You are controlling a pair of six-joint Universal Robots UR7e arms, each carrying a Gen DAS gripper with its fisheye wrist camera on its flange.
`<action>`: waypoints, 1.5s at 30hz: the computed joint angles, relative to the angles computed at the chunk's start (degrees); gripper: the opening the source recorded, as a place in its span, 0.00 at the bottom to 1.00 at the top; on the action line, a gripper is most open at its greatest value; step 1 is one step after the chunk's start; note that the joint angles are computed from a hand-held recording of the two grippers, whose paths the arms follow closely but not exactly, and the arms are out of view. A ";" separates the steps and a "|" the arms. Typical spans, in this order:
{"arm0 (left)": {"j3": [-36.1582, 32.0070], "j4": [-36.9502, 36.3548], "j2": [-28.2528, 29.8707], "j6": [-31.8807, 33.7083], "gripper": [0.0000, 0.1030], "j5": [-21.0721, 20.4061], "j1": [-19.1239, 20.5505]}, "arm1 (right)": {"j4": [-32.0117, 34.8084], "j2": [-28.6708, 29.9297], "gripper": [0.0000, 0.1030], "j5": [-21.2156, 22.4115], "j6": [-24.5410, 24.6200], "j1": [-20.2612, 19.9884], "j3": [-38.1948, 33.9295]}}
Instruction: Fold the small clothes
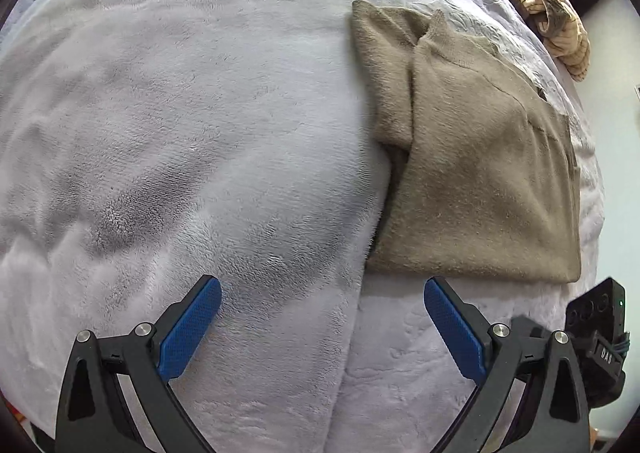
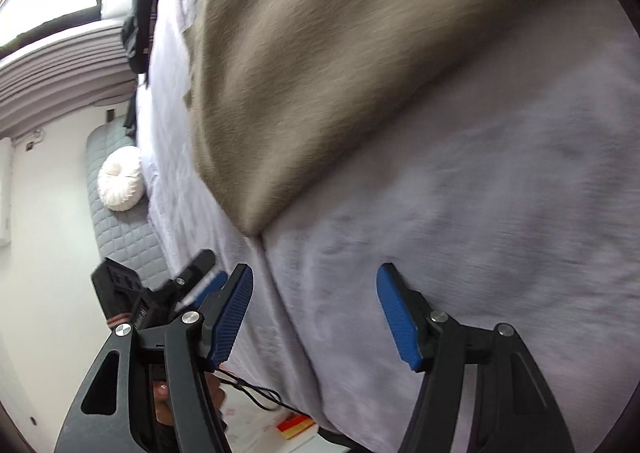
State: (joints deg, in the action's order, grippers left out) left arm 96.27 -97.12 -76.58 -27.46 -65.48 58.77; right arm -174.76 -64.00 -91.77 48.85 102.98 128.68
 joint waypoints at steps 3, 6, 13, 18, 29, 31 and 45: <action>-0.33 -0.85 0.51 1.09 0.99 -0.98 0.65 | -10.57 5.54 0.66 1.09 1.27 -0.33 -1.16; -1.19 -2.58 1.80 2.45 0.99 -2.85 1.34 | -15.24 9.27 0.66 0.71 2.18 -0.83 -3.05; -4.51 -7.42 4.74 6.16 0.99 -10.84 3.57 | -25.06 15.80 0.67 1.74 4.41 -1.81 -6.97; -8.08 -8.95 8.22 6.94 0.99 -19.23 6.09 | -29.61 16.41 0.09 5.65 5.43 -3.08 -7.13; -14.24 -12.52 17.01 6.06 0.99 -32.93 9.32 | -21.14 10.98 0.09 7.78 -5.87 -1.36 -10.26; -15.62 -12.04 18.45 7.00 0.99 -33.75 8.78 | -19.64 10.79 0.09 7.81 -6.39 -1.29 -10.81; -18.23 -8.41 24.15 10.69 0.98 -23.27 3.64 | 5.79 5.68 0.13 5.79 -10.29 -0.46 -12.69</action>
State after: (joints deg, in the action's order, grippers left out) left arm 78.04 -105.53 -52.42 -16.77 -88.75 62.41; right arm -168.97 -58.32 -85.98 38.56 102.52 115.99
